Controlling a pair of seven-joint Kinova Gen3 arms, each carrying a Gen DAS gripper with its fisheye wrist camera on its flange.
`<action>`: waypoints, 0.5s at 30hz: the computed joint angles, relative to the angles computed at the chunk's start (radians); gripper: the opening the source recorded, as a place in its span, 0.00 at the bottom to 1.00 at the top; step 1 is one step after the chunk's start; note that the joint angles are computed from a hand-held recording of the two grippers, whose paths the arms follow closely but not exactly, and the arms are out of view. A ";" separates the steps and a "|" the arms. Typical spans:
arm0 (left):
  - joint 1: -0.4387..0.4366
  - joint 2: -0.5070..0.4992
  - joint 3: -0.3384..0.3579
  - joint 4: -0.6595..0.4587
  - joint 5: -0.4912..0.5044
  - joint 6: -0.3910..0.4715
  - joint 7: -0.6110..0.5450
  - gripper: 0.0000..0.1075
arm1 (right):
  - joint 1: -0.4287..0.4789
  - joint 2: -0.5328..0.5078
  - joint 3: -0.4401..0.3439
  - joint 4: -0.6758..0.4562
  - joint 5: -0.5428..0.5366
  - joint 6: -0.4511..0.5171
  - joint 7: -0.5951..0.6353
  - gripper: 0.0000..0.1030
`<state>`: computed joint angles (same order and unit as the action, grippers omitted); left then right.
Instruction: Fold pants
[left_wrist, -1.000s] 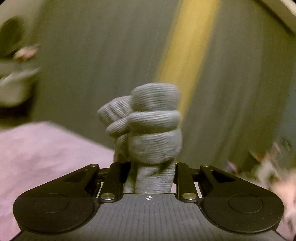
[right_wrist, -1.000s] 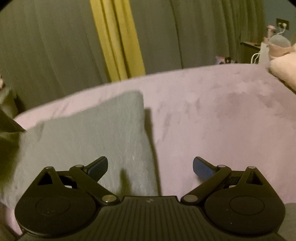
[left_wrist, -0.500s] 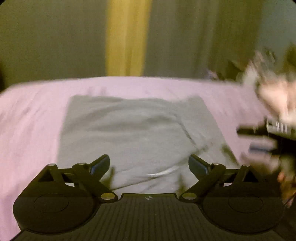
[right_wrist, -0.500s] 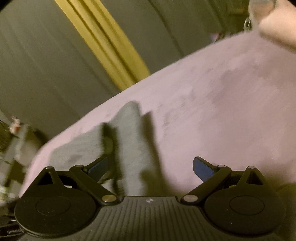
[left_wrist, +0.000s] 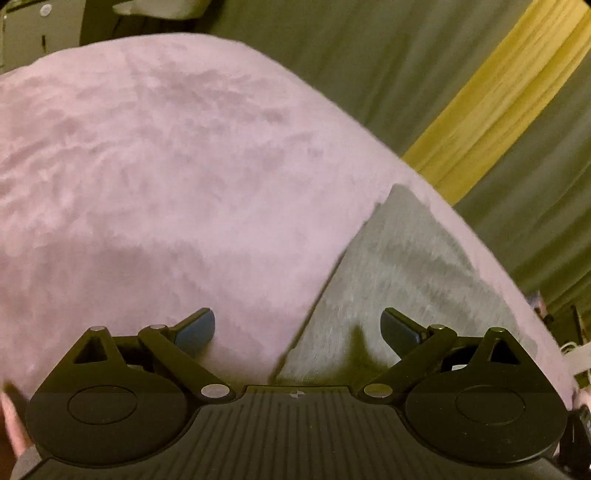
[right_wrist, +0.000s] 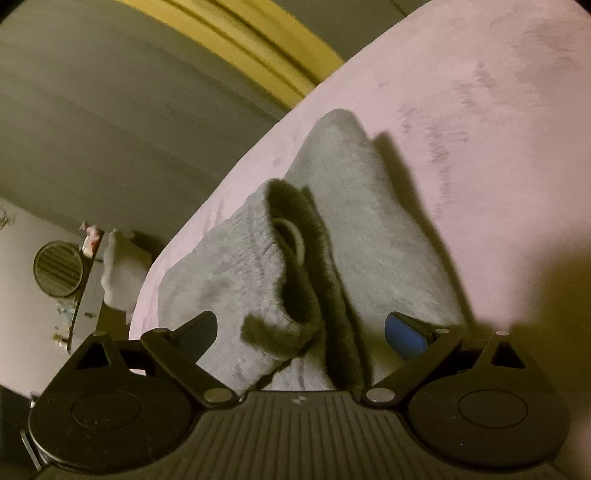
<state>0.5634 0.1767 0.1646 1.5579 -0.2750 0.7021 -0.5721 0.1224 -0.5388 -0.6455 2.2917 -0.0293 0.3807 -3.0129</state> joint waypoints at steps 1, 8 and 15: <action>0.005 0.014 0.002 -0.018 -0.004 0.019 0.004 0.93 | -0.001 0.029 -0.001 -0.011 0.014 -0.003 0.017 0.95; -0.018 0.011 -0.001 -0.005 0.051 0.017 -0.019 0.93 | 0.071 0.146 -0.092 -0.103 0.168 0.065 0.006 0.60; -0.015 0.024 -0.001 -0.030 0.057 0.059 -0.021 0.93 | -0.037 0.189 -0.006 -0.103 0.241 0.044 -0.022 0.62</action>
<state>0.5489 0.2002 0.1638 1.5276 -0.2179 0.7614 -0.5933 0.0850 -0.3494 -0.6516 2.1890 0.2120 0.4252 -3.0345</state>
